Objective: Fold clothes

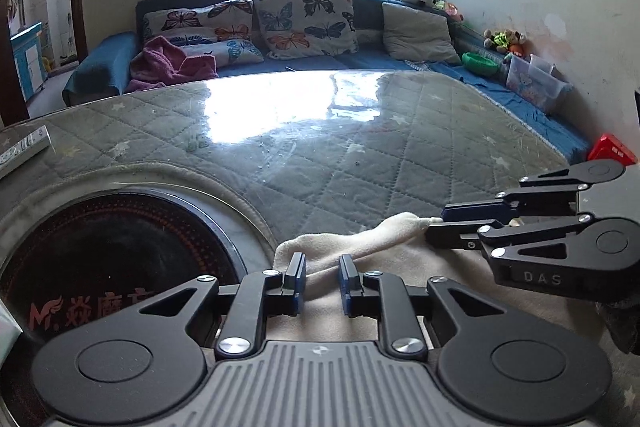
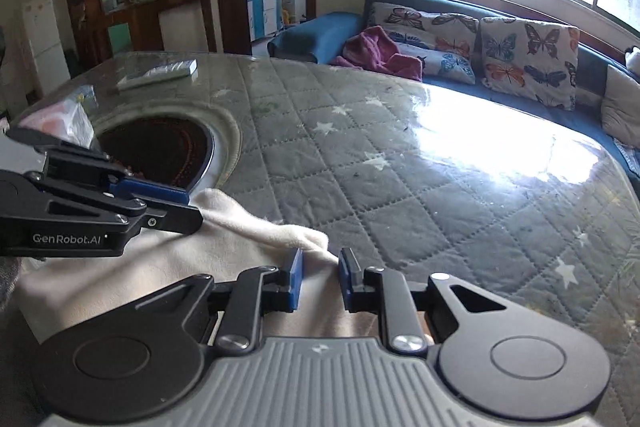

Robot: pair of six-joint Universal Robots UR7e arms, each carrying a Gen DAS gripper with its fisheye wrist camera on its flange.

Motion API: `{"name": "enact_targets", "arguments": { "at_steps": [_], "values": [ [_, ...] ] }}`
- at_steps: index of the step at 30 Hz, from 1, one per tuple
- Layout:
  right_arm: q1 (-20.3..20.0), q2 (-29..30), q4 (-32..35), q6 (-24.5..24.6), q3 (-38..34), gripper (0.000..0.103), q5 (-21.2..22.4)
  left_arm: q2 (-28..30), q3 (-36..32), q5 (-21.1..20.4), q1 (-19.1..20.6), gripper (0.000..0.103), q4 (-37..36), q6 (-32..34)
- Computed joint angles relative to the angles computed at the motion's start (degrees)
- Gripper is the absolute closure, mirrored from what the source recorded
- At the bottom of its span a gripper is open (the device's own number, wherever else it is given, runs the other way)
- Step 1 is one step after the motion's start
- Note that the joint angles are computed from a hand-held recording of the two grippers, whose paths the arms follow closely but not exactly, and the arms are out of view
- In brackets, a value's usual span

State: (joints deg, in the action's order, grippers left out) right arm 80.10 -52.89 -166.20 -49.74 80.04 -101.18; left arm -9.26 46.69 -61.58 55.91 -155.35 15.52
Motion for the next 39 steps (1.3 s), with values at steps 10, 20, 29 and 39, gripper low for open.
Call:
{"name": "enact_targets", "arguments": {
  "at_steps": [10, 20, 29, 39],
  "values": [
    [-0.51, -9.44, -3.51, -3.15, 12.51, 0.085, 3.74, -9.46, 19.02, -2.51, -1.95, 0.080, -11.44, 1.25],
    [-2.39, -13.06, -11.10, -0.40, 21.94, 0.085, 3.68, -14.17, 30.97, -1.17, -2.94, 0.080, -17.41, -0.50],
    [-3.40, -14.18, -14.95, 0.95, 23.86, 0.086, 4.71, -14.52, 31.85, -0.47, -2.50, 0.073, -17.91, -1.54],
    [-2.37, -14.47, -12.79, 0.55, 23.31, 0.086, 3.74, -15.84, 32.92, -1.33, -2.31, 0.072, -17.75, -4.09]
  ]
}}
